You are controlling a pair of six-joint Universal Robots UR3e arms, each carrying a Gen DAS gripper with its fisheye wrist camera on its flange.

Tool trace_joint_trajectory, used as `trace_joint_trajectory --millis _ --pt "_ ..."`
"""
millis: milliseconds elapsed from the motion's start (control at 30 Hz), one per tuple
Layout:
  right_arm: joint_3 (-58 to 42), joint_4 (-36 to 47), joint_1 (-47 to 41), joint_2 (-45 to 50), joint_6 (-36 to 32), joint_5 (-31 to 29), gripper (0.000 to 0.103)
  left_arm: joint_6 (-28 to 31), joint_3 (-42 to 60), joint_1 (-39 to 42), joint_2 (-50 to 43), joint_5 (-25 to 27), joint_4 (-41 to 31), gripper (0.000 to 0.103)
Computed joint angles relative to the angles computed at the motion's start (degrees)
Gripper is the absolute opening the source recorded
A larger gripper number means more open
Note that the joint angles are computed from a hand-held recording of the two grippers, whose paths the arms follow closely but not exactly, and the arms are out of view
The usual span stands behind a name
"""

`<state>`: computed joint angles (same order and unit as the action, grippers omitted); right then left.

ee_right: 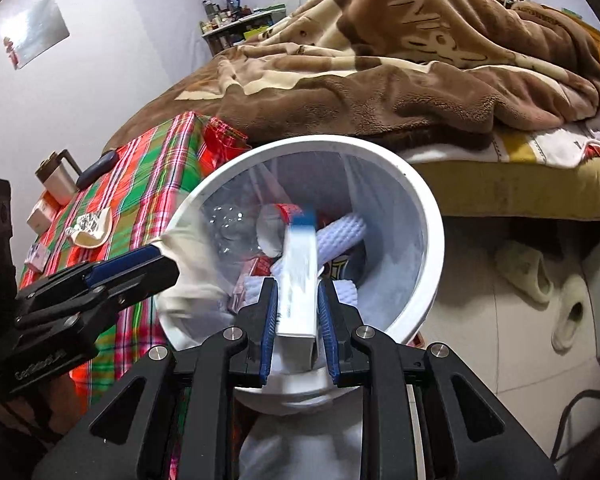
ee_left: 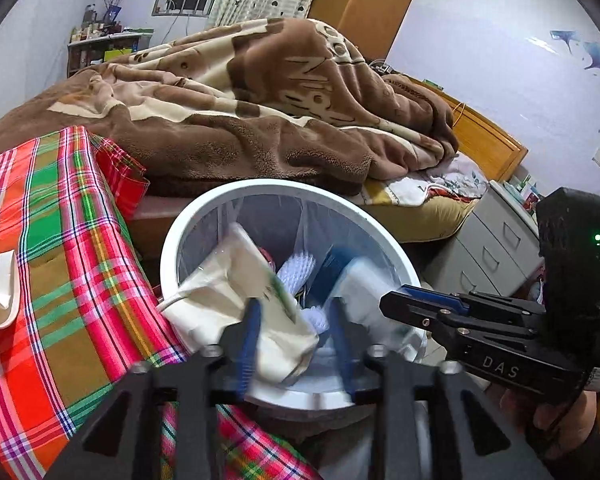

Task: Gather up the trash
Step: 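Open both tools to drop the paper bag and medicine box into the bin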

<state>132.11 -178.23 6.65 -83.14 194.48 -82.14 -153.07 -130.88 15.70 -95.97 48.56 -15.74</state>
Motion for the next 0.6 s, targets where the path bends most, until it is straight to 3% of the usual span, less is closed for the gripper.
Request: trace_joint_trajectory --millis 367,600 --pt "1.23 -2.72 0.09 -1.55 0.2 0.96 0.036 0.92 -4.1 5.19 6.17 -0.78 -0.57 0.046" --pt "1.25 -5.86 1.37 -1.13 -0.47 2.51 0.036 2.87 -9.46 12.49 15.53 -0.21 -3.95 0.046"
